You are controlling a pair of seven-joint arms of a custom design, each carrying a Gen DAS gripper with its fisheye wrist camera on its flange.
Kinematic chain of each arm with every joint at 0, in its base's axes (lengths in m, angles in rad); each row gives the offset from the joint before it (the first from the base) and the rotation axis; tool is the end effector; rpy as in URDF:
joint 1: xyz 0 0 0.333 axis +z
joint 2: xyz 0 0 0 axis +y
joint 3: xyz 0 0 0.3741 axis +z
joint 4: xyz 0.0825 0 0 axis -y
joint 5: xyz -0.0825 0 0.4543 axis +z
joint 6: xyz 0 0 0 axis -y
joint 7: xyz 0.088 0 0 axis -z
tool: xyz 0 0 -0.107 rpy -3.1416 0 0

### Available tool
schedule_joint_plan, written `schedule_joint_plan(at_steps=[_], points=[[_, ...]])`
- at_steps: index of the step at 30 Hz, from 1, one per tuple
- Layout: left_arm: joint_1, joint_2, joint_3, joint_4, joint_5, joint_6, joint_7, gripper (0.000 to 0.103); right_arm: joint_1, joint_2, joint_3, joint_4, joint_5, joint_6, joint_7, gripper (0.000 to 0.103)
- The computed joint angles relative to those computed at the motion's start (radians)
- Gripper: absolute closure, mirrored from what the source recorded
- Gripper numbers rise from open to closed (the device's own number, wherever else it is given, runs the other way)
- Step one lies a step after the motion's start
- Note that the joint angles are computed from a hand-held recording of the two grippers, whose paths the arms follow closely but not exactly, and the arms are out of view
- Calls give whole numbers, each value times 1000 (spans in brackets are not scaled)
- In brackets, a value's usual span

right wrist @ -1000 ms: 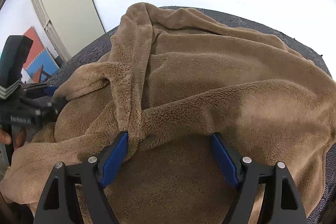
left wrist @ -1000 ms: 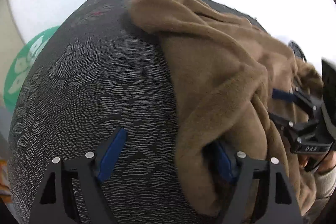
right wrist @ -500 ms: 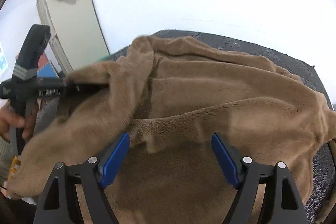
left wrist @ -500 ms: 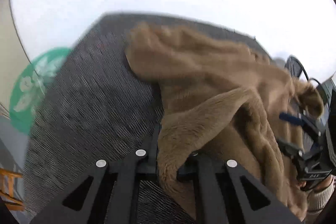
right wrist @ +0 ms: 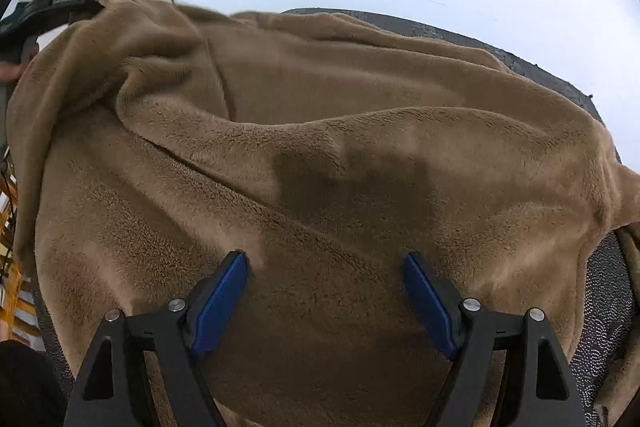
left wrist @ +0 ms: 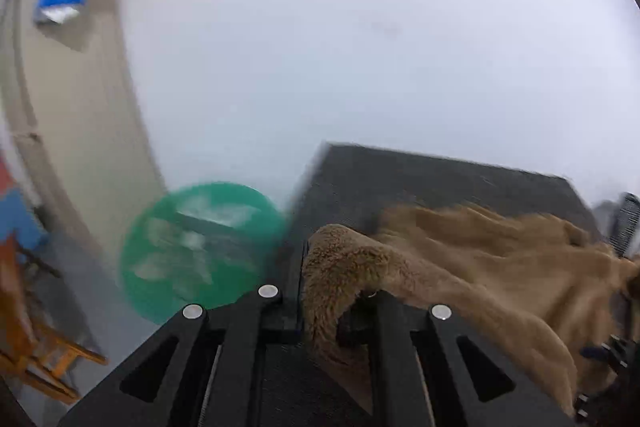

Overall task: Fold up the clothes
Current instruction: 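Grasp a blanket corner with the left gripper and lift it off the table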

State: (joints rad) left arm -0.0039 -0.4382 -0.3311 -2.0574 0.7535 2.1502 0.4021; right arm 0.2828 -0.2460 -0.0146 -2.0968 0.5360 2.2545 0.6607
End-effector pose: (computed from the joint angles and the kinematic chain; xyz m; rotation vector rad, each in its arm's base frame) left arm 0.4812 -0.1784 0.7201 -1.9377 1.0717 -0.5158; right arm 0.5484 0.1644 0.6096 -2.3976 0.8095 -0.1773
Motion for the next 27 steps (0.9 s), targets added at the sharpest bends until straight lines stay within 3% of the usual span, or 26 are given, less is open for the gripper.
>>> schedule_joint_plan(at_steps=[4,10,16,17,21,23,27], points=[[36,-24,-15,2,82,-63,46,93,3,-5,8,-13,-14,21,-4,21],[43,120,-61,71,289,-221,180,83,12,-11,13,-27,-35,46,-12,17],[-11,220,9,97,260,-304,229,60,19,-8,14,-28,-45,59,-9,16],[-21,228,14,94,282,-324,233,52,20,-6,14,-28,-46,59,-9,16],[-66,278,-23,46,610,-498,309,13,21,-1,10,-21,-43,49,-17,12],[-89,293,-24,24,740,-549,349,10,20,1,11,-19,-45,49,-18,10],[-125,289,32,75,700,-525,331,6,18,-1,13,-19,-46,48,-17,10]])
